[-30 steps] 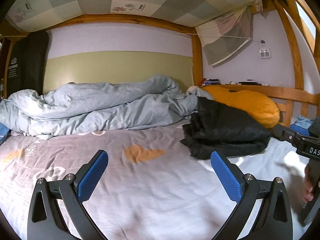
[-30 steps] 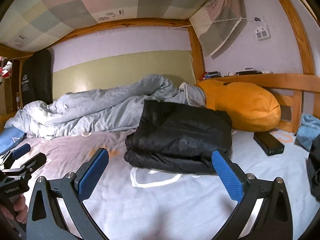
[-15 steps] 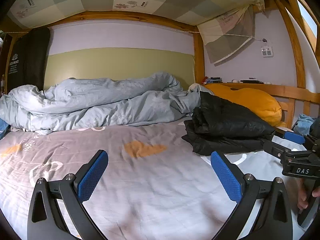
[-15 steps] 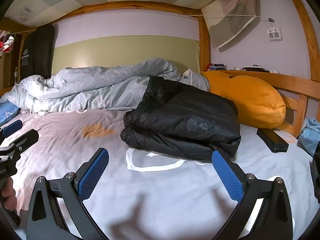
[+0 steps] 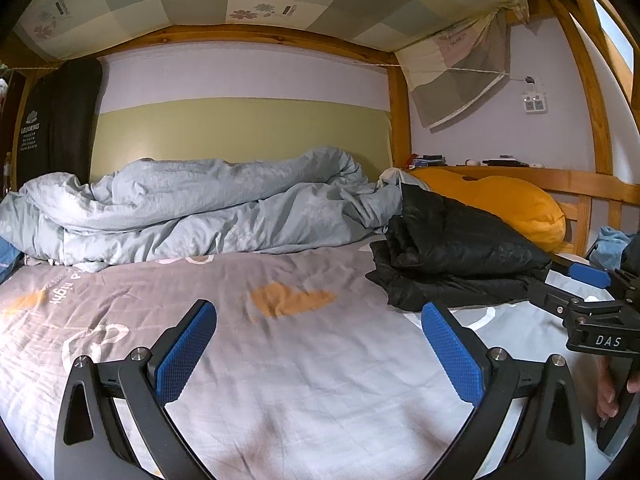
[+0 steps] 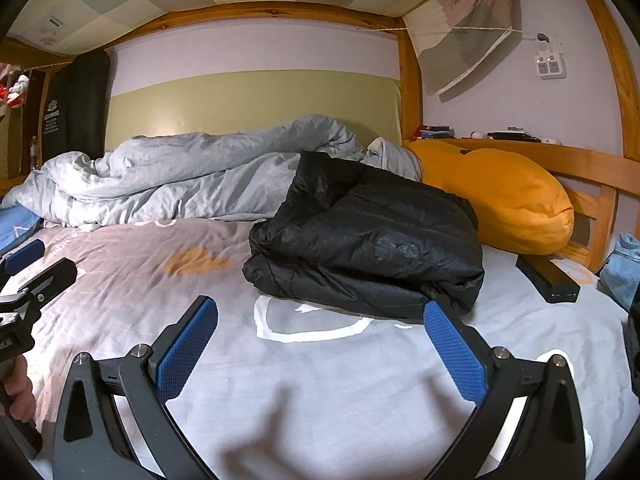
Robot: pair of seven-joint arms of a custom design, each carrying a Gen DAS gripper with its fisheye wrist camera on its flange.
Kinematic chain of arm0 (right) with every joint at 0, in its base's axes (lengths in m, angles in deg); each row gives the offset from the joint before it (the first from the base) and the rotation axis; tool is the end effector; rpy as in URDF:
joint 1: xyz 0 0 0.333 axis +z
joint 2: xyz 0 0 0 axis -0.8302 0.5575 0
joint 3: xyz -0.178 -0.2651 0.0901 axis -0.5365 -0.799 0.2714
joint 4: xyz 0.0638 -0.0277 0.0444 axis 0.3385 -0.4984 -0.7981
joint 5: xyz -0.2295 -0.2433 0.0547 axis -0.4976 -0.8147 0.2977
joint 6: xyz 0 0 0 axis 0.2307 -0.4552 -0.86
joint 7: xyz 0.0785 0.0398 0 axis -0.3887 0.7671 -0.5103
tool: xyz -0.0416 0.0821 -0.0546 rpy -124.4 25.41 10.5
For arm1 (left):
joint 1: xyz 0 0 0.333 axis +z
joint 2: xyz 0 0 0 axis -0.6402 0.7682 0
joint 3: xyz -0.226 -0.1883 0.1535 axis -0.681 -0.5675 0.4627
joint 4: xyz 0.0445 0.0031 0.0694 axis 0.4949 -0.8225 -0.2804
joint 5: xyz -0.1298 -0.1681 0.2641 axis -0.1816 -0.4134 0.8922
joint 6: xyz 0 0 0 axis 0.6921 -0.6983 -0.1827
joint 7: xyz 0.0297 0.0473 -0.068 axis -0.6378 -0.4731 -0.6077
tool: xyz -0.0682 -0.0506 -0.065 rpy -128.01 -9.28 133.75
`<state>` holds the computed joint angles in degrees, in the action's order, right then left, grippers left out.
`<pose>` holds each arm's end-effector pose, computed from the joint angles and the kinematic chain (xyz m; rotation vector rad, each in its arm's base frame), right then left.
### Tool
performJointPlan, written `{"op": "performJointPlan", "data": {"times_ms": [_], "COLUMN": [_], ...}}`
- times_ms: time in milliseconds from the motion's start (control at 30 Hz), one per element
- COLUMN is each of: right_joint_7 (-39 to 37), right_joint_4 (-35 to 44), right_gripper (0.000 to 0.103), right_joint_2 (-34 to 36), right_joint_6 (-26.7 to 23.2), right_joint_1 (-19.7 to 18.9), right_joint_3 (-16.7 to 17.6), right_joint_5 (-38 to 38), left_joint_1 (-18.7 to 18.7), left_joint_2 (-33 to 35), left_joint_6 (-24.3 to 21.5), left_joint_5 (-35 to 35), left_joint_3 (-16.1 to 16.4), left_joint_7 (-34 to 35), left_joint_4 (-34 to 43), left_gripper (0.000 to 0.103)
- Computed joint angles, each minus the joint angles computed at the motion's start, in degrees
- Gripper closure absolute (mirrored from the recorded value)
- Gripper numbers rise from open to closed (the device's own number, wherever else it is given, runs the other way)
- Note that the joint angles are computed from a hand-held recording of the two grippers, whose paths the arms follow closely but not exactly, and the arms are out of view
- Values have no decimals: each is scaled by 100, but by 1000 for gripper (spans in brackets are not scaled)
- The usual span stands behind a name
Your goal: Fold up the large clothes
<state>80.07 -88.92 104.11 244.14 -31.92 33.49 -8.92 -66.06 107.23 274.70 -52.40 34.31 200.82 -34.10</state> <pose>0.6759 0.1210 0.5295 -1.6010 1.3382 -1.0575 0.7134 -0.1467 0.4971 -1.3344 1.3550 -1.1414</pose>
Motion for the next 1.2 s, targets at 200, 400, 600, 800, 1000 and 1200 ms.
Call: {"op": "performJointPlan", "data": {"times_ms": [200,400,600,800,1000,1200], "right_joint_7": [-22,-30,-64,-61,-49,-40], "right_joint_4": [-1,20,24,20,11,-11], "right_gripper": [0,0,0,0,0,0], "right_joint_2": [-4,6,-9,-16,-21,-29], "right_joint_6": [-1,0,-15,-15,-20,-7], "right_joint_1": [-28,-66,-157,-173,-145,-113], "right_joint_3": [40,81,205,230,199,169], "right_joint_5": [10,8,-20,-29,-30,-26], "left_joint_1": [4,3,-22,23,27,34], "left_joint_2": [-10,-15,-3,-49,-40,-97], "left_joint_6": [28,34,29,67,66,47], "left_joint_5": [-39,-60,-99,-87,-142,-154], "left_joint_3": [0,-10,22,-53,-63,-63], "left_joint_7": [14,39,54,89,149,133], "left_joint_4": [-19,-22,-6,-64,-42,-90], "left_gripper": [0,0,0,0,0,0]}}
